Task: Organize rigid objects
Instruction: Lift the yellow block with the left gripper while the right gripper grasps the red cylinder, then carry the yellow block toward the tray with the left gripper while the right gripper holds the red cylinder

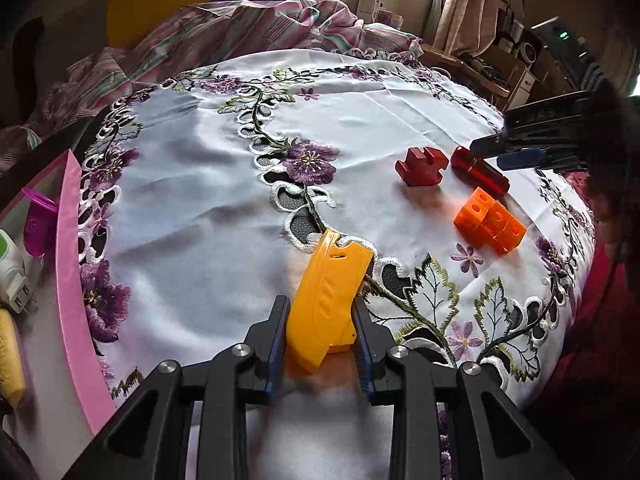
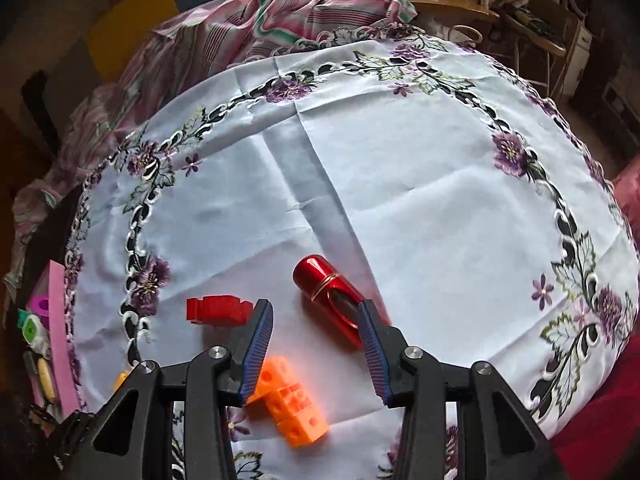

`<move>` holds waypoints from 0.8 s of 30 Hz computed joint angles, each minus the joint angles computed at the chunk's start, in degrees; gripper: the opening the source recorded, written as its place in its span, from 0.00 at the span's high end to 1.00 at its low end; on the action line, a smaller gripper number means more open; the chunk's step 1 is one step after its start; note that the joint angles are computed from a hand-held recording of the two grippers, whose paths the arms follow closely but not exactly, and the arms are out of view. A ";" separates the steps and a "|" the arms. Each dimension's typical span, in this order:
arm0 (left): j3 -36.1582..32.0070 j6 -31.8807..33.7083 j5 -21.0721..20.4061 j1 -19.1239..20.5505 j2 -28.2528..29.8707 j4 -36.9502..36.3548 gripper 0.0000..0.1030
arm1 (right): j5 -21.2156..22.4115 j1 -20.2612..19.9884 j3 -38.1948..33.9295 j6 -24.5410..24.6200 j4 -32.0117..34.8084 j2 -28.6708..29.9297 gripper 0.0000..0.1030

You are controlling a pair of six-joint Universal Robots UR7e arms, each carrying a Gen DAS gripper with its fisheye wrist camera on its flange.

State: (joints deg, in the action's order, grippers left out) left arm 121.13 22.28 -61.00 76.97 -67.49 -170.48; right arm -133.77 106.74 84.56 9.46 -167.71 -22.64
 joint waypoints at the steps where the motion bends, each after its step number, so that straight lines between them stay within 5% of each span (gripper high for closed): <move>1: -0.07 -0.15 -0.24 0.11 -0.03 0.13 0.70 | -1.23 -0.03 -1.23 -1.35 0.78 0.97 0.57; 3: -0.15 -0.49 -0.65 0.27 -0.18 0.36 0.69 | -4.76 0.31 -2.79 -5.42 0.43 2.96 0.75; 5: -0.12 -0.80 -0.90 0.38 -0.25 0.36 0.69 | -4.35 -0.10 -2.69 -4.76 2.27 3.22 0.78; 15: 0.48 -1.40 -1.16 0.45 -0.36 -1.09 0.69 | -0.11 -1.72 -0.95 -1.04 3.14 1.02 0.77; 24: 1.49 -1.31 0.02 -0.05 -0.10 -3.58 0.70 | -1.88 -1.24 -0.31 -2.58 2.36 1.14 0.77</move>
